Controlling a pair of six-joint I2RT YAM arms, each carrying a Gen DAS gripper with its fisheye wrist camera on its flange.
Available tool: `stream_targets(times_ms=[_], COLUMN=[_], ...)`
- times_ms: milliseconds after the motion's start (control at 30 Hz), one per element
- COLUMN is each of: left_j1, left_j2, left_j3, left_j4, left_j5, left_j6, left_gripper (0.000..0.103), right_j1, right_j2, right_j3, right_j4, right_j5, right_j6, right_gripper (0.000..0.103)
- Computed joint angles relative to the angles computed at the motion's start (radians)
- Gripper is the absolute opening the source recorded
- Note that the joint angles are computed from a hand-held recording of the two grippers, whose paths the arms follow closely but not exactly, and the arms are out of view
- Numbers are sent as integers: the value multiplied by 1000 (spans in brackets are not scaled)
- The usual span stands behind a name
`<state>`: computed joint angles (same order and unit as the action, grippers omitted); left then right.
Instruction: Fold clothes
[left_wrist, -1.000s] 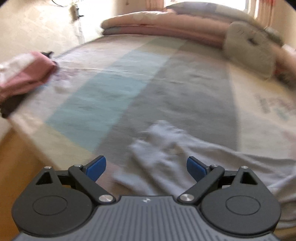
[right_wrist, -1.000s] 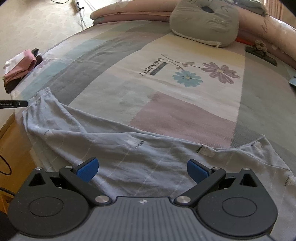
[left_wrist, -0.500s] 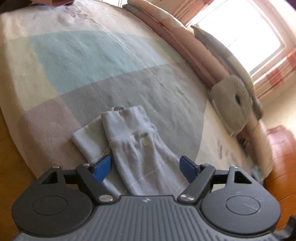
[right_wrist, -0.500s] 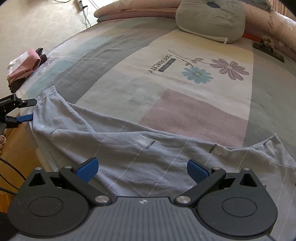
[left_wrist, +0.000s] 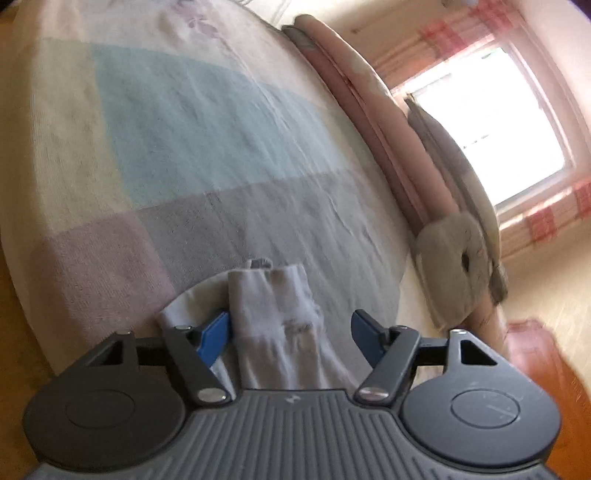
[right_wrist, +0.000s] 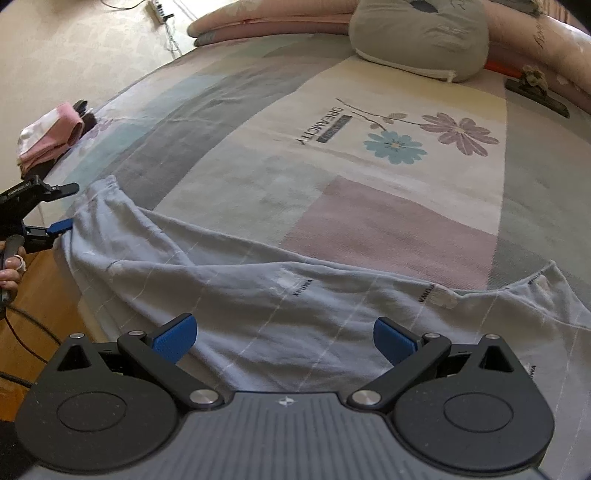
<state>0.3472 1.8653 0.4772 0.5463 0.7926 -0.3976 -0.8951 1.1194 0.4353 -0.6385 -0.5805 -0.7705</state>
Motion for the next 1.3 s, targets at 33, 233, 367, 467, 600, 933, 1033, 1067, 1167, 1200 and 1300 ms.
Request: stream_targets(times_ms=[33,233,367,467,600,933,1033,1067,1167,1200,1300], left_j1=[-11,-18,-36,-39,-17,17,7,9,21,14,-52], left_j2=[-1,-59,-62,-133,-326,-218,-223,-231,-297,-339,-507], left_j3=[-2,-39,-38,-61,-121,-116,-116,-117,-122,-121,-145], left_j4=[7,-8,-33,-59,-149,-164,-170,-182,-255,-302,-426], left_j5=[-10,-9,-86,-110,-116,-178,-185,-182,-157,-170,-307], left_j6=[-3,48,60,67,106,142,156,169,201,215,274], left_gripper=[69,41,11,7,6,7,13,23,54,58,76], right_j1=[-4,-38,-35,-31,-27,50,108,118,141,145,157], right_j2=[3,1,23,19,38,9,-28,-31,-28,-19,2], right_j3=[1,-3,-7,-5,11,18,12,12,13,14,11], right_j4=[0,-22,1,-4,-23,-142,-186,-204,-258,-275,-288], right_j5=[-1,-15,-2,-6,-17,-129,-94,-78,-22,-4,20], right_j6=[1,-31,-11,-9,-15,-262,-360,-399,-512,-549,-607], right_gripper=[103,103,103,103,103,97,78,68,45,40,23])
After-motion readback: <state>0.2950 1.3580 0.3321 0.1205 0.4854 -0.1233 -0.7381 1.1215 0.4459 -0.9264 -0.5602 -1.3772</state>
